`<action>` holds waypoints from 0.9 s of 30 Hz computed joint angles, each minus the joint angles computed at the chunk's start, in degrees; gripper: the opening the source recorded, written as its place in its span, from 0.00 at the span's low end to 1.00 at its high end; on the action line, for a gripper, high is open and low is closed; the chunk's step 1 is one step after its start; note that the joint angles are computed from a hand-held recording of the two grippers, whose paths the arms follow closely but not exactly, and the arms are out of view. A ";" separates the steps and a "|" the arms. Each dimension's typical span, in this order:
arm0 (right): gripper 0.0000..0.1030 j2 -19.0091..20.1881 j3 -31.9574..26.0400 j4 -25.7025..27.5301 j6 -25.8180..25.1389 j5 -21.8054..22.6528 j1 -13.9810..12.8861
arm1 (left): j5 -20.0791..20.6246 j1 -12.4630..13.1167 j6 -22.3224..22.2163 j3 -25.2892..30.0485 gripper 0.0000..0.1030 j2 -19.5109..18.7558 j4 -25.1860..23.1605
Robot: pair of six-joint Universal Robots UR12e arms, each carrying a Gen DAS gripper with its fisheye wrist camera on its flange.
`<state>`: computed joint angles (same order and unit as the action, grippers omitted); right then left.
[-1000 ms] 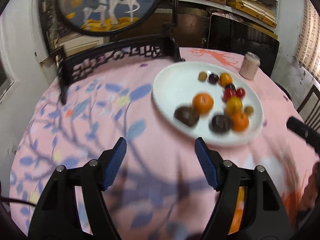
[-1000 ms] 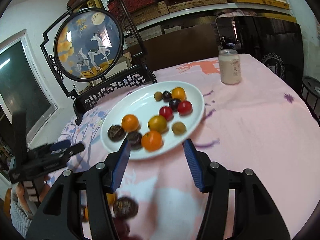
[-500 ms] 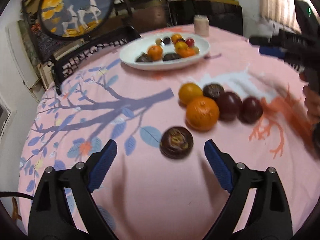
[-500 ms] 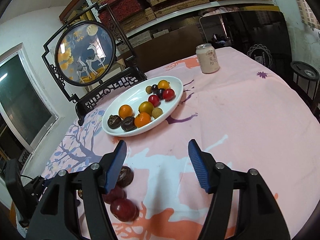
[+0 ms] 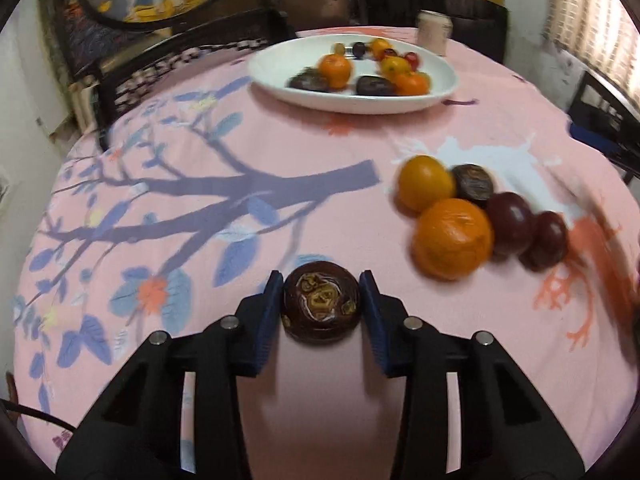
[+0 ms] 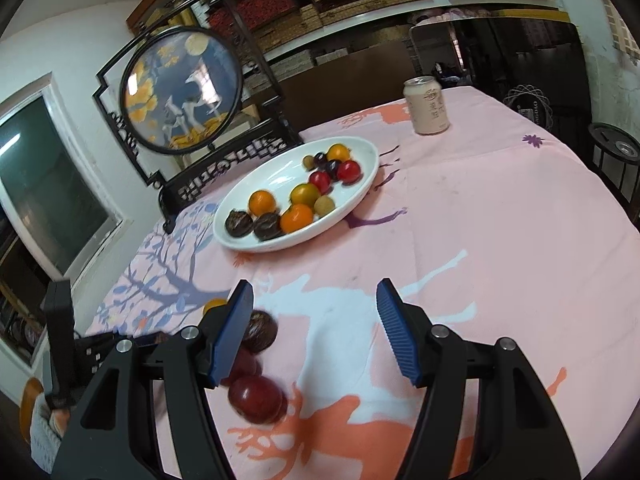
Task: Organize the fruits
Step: 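Grasp a brown dried fruit with the left tool while right grasps a dark plum, then lower the brown fruit and dark plum onto the plate and open both tools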
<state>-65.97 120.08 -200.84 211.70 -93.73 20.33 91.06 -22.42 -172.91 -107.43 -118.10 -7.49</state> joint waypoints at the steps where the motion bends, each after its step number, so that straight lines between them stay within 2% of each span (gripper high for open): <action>1: 0.63 -0.09 0.06 0.38 -0.64 0.63 0.12 | 1.34 -0.02 -0.79 -0.06 0.39 -0.01 0.28; 4: 0.63 -0.36 0.16 2.33 -2.98 2.54 0.80 | 3.07 0.67 -4.73 0.08 0.39 0.05 -0.17; 6: 0.63 -0.46 0.12 3.56 -5.00 3.01 1.44 | 2.20 1.29 -6.46 -0.01 0.39 0.26 -0.54; 8: 0.63 -0.53 -0.21 5.07 -7.13 2.77 2.22 | 2.03 1.37 -6.49 0.09 0.39 0.25 -0.67; 10: 0.63 -0.48 -0.76 7.31 -9.47 2.56 2.99 | 3.49 0.93 -5.64 0.29 0.40 0.09 -0.77; 12: 0.57 -0.27 -1.51 9.97 -11.78 2.57 3.67 | 4.42 0.64 -5.20 0.36 0.40 -0.03 -0.63; 17: 0.52 0.30 -2.99 14.23 -15.99 0.41 5.44 | 2.56 1.18 -6.11 0.07 0.39 0.31 -0.98; 22: 0.47 0.29 -2.77 14.21 -14.65 0.56 5.03 | 2.53 1.21 -6.06 -0.14 0.39 0.40 -0.89; 25: 0.44 0.46 -3.22 15.73 -13.97 -0.37 4.95 | 3.02 1.06 -5.84 -0.09 0.39 0.31 -0.90; 27: 0.39 0.61 -3.67 17.36 -13.36 0.50 4.50 | 3.45 0.91 -5.65 -0.05 0.39 0.25 -0.87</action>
